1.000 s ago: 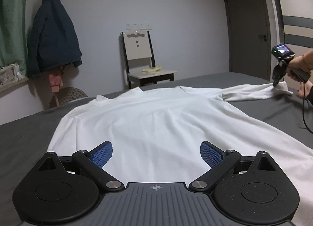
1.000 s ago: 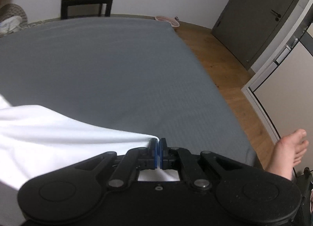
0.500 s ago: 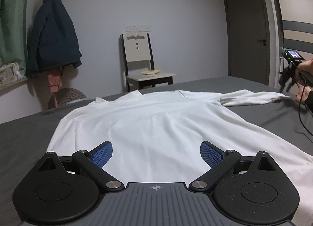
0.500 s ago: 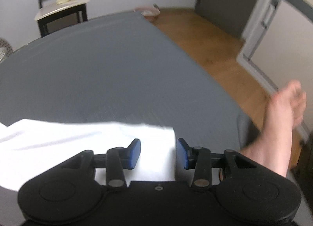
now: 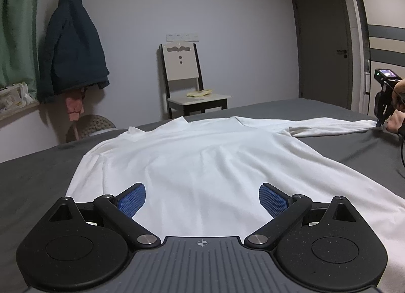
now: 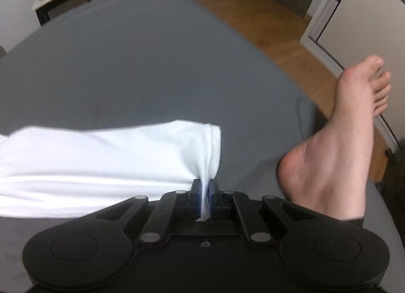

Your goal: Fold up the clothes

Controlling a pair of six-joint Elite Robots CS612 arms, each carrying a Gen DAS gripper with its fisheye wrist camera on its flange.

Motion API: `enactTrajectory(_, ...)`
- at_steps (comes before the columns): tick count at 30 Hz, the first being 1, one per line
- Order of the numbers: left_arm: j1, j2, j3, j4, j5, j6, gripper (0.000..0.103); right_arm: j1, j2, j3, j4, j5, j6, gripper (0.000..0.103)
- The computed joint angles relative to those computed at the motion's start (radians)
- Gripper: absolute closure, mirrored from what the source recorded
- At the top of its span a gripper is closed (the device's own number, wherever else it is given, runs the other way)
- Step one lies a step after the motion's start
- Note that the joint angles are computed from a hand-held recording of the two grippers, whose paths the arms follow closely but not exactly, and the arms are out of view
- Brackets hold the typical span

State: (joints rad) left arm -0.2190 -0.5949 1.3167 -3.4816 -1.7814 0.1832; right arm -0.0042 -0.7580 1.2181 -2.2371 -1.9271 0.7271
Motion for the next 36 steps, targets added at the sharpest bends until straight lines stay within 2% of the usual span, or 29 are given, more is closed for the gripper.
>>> enactTrajectory(1, 0.001, -0.001, 0.002, 0.003, 0.0, 0.0, 0.006, 0.003, 0.011, -0.018, 0.024, -0.018, -0.001, 0.092)
enactTrajectory(2, 0.002, -0.002, 0.002, 0.0, -0.002, -0.005, 0.006, 0.006, 0.023, -0.037, 0.048, -0.045, -0.002, 0.08)
enactTrajectory(4, 0.005, -0.002, 0.001, -0.011, -0.005, -0.02, 0.006, 0.02, 0.038, -0.069, 0.095, -0.132, 0.013, 0.068)
enactTrajectory(6, 0.006, -0.001, -0.002, -0.021, -0.004, -0.041, 0.006, 0.032, 0.042, -0.078, 0.07, -0.223, 0.017, 0.069)
enactTrajectory(7, 0.007, 0.001, -0.007, -0.027, 0.003, -0.063, 0.006, 0.038, 0.04, -0.069, 0.011, -0.224, -0.005, 0.069)
enactTrajectory(8, 0.007, 0.003, -0.012, -0.034, 0.011, -0.089, 0.006, 0.044, 0.036, -0.058, -0.057, -0.196, -0.034, 0.069)
enactTrajectory(12, 0.015, 0.005, -0.024, -0.026, 0.035, -0.197, 0.006, 0.053, 0.037, -0.002, -0.393, 0.061, -0.19, 0.069)
enactTrajectory(13, 0.017, 0.004, -0.026, -0.019, 0.045, -0.221, 0.006, 0.055, 0.048, -0.001, -0.46, 0.133, -0.224, 0.069)
enactTrajectory(15, 0.02, -0.006, -0.019, -0.011, 0.078, -0.251, 0.006, 0.065, 0.08, -0.022, -0.534, 0.221, -0.273, 0.069)
enactTrajectory(17, 0.019, -0.027, 0.001, 0.013, 0.145, -0.232, 0.006, 0.068, 0.109, -0.054, -0.523, 0.251, -0.291, 0.069)
enactTrajectory(19, 0.018, -0.054, 0.023, 0.059, 0.217, -0.186, 0.002, 0.073, 0.131, -0.085, -0.461, 0.234, -0.288, 0.069)
enactTrajectory(21, 0.025, -0.074, 0.04, 0.095, 0.264, -0.186, 0.0, 0.079, 0.133, -0.083, -0.476, 0.211, -0.311, 0.068)
enactTrajectory(22, 0.029, -0.083, 0.048, 0.112, 0.286, -0.192, 0.0, 0.085, 0.123, -0.063, -0.511, 0.21, -0.32, 0.069)
enactTrajectory(24, 0.047, -0.096, 0.052, 0.168, 0.278, -0.214, 0.0, 0.1, 0.099, -0.004, -0.625, 0.226, -0.334, 0.069)
enactTrajectory(27, 0.081, -0.114, 0.033, 0.354, 0.224, -0.236, 0.0, 0.117, 0.067, 0.101, -0.833, 0.351, -0.319, 0.065)
enactTrajectory(30, 0.11, -0.116, 0.012, 0.476, 0.174, -0.268, 0.002, 0.122, 0.059, 0.182, -1.011, 0.479, -0.257, 0.064)
enactTrajectory(32, 0.124, -0.115, 0.001, 0.539, 0.128, -0.275, 0.017, 0.14, 0.071, 0.206, -1.11, 0.509, -0.194, 0.063)
enactTrajectory(33, 0.125, -0.114, -0.004, 0.562, 0.118, -0.266, 0.034, 0.147, 0.078, 0.215, -1.147, 0.519, -0.165, 0.063)
enactTrajectory(34, 0.125, -0.114, -0.008, 0.587, 0.111, -0.255, 0.045, 0.151, 0.079, 0.222, -1.158, 0.528, -0.148, 0.062)
enactTrajectory(35, 0.126, -0.113, -0.012, 0.607, 0.093, -0.251, 0.048, 0.151, 0.078, 0.226, -1.154, 0.539, -0.142, 0.062)
enactTrajectory(36, 0.126, -0.11, -0.017, 0.625, 0.07, -0.25, 0.057, 0.147, 0.073, 0.236, -1.154, 0.562, -0.141, 0.062)
